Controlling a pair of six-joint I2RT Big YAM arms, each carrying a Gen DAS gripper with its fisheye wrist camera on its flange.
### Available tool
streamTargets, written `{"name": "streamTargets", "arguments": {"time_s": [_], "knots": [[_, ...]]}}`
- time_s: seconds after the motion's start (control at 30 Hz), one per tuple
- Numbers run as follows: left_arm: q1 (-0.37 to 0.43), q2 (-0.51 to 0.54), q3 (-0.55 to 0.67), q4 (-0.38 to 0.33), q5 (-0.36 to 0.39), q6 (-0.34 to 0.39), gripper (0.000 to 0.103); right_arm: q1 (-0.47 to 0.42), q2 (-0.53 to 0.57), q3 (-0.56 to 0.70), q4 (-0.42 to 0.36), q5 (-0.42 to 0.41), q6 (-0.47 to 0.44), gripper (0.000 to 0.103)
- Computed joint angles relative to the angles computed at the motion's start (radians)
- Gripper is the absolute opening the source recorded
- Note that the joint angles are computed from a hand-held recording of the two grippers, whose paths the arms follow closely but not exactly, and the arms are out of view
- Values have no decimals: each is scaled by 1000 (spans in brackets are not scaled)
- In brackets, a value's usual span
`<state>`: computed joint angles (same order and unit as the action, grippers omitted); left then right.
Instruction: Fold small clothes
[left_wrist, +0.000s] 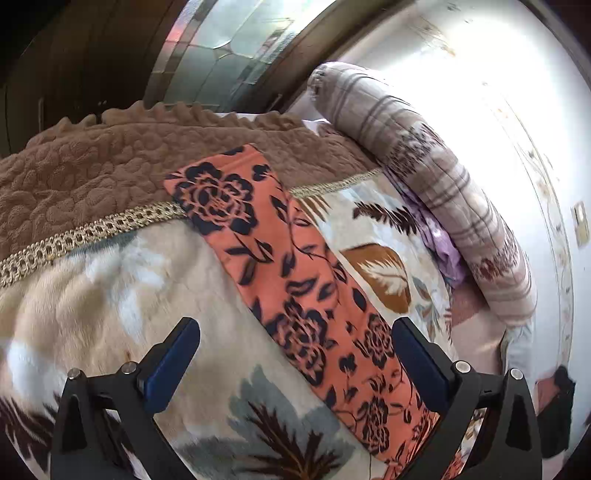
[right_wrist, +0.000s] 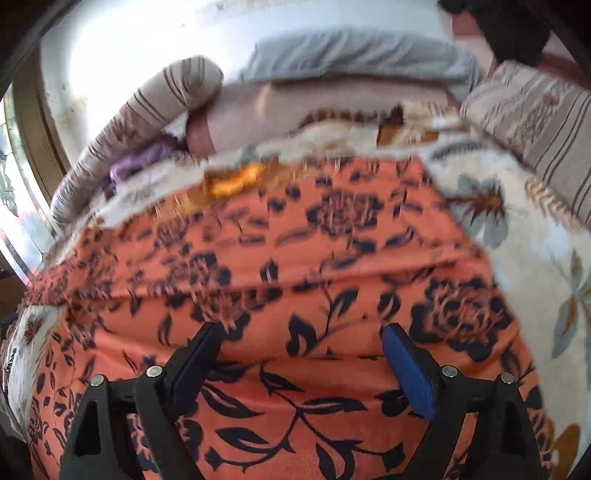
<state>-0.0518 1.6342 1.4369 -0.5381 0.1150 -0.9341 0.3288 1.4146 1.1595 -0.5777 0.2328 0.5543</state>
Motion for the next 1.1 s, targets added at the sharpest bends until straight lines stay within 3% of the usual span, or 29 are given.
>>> {"name": "streamTargets", "arguments": {"time_s": [0.1,0.17,0.3,0.33,0.43,0.5,0.53,0.57,0.6,0.63,0.7,0.77,0.9,1.0,1.1], "knots": [[51,34,-2,58,67,-47,102,-31,2,-18,27,-62,41,91],[70,50,-6,93,102,-80,99,-26,2,-25,33,-52,37,91],[90,73,9,127,127,-77,98,-17,16,-14,21,-36,30,92],[91,76,11,128,126,-72,91,-18,16,-17,26,-39,31,92],[102,103,34,117,131,-93,58,-22,13,-21,30,-46,32,92],[113,101,22,121,133,-111,46,-24,12,-23,34,-51,31,93],[115,106,34,93,126,-105,36,-25,13,-24,36,-54,32,93],[116,113,52,52,112,-94,16,-26,12,-25,38,-55,32,93],[117,123,74,8,100,-79,6,-26,12,-25,39,-56,33,93],[116,126,83,-11,97,-66,6,-26,13,-26,40,-56,34,93],[84,122,132,-90,1,32,5,-27,11,-29,47,-57,33,93],[23,94,168,-119,-104,164,5,-28,7,-36,60,-63,39,93],[-159,41,263,-87,-198,374,4,-36,-3,-54,92,-82,52,93],[-317,79,407,-81,-185,476,5,-43,-13,-70,120,-102,64,93],[-466,183,594,-104,-137,513,5,-54,-28,-93,160,-131,83,93]]}}
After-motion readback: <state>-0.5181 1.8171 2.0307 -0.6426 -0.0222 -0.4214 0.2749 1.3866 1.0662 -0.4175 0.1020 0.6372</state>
